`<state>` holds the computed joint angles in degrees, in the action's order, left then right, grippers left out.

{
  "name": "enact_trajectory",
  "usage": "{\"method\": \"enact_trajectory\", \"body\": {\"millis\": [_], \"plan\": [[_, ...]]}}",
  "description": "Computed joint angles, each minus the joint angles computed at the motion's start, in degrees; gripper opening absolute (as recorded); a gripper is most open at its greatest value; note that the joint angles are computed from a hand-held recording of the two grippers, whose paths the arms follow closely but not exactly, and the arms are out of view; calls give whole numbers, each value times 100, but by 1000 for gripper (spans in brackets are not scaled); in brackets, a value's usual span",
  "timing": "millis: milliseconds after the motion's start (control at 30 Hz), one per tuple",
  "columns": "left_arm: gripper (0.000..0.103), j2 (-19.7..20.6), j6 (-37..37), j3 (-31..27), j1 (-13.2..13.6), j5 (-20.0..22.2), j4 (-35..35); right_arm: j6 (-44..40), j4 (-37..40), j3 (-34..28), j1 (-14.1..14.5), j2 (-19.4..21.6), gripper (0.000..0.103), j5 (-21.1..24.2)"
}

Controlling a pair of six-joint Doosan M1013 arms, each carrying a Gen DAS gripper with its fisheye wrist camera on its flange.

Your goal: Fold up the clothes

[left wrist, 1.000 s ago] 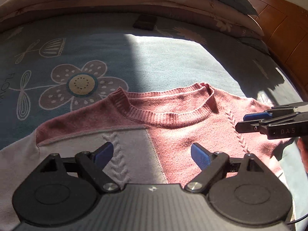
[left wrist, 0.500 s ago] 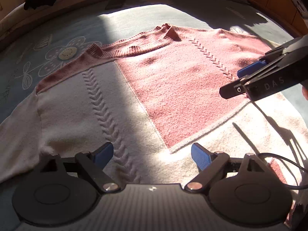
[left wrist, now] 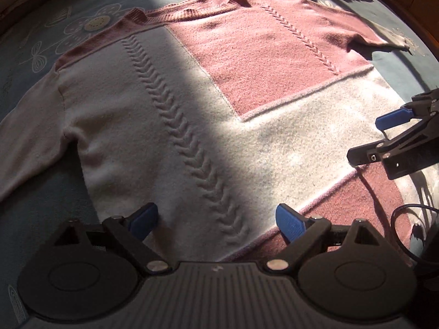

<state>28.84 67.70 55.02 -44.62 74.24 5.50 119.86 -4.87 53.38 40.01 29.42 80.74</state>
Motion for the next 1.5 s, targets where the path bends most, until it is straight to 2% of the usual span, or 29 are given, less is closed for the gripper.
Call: {"method": "enact_trajectory", "body": {"millis": [100, 167, 267, 300, 333, 367, 467, 600, 800, 933, 1000, 1100, 1300, 1500], "plan": [[93, -9, -268, -7, -52, -313, 246, -57, -345, 83, 23, -63, 87, -350], [93, 82, -496, -99, -84, -282, 347, -117, -505, 78, 8, -39, 87, -496], [93, 193, -843, -195, -105, -151, 347, -255, -548, -16, -46, 79, 87, -336], [93, 179, -994, -149, -126, -140, 402, -234, -527, -11, -69, 94, 89, -259], [97, 165, -1128, -103, -147, -130, 455, -183, -503, 11, -93, 98, 100, -203], [103, 145, -1183, -49, -168, -141, 500, -42, -463, 115, -119, 53, 103, -254], [102, 94, -1246, 105, -262, -196, 741, 135, -422, 454, -142, -120, 103, -667], [102, 100, -1410, 126, -312, -203, 926, 209, -535, 510, -103, -141, 103, -764], [102, 84, -1546, 166, -317, -267, 993, 528, -835, 856, -30, -316, 103, -1261], [102, 58, -1588, 206, -371, -306, 1172, 434, -939, 991, -4, -390, 103, -1454], [102, -54, -1823, 372, -435, -555, 1388, 342, -881, 1026, -15, -441, 103, -1539], [102, -211, -2027, 630, -483, -852, 1472, 233, -727, 1298, -30, -625, 103, -1964], [102, -374, -2132, 868, -515, -759, 1249, -79, -712, 1457, 49, -721, 103, -1764], [102, -634, -2168, 1146, -598, -428, 887, -196, -568, 1768, 86, -993, 103, -1401]]}}
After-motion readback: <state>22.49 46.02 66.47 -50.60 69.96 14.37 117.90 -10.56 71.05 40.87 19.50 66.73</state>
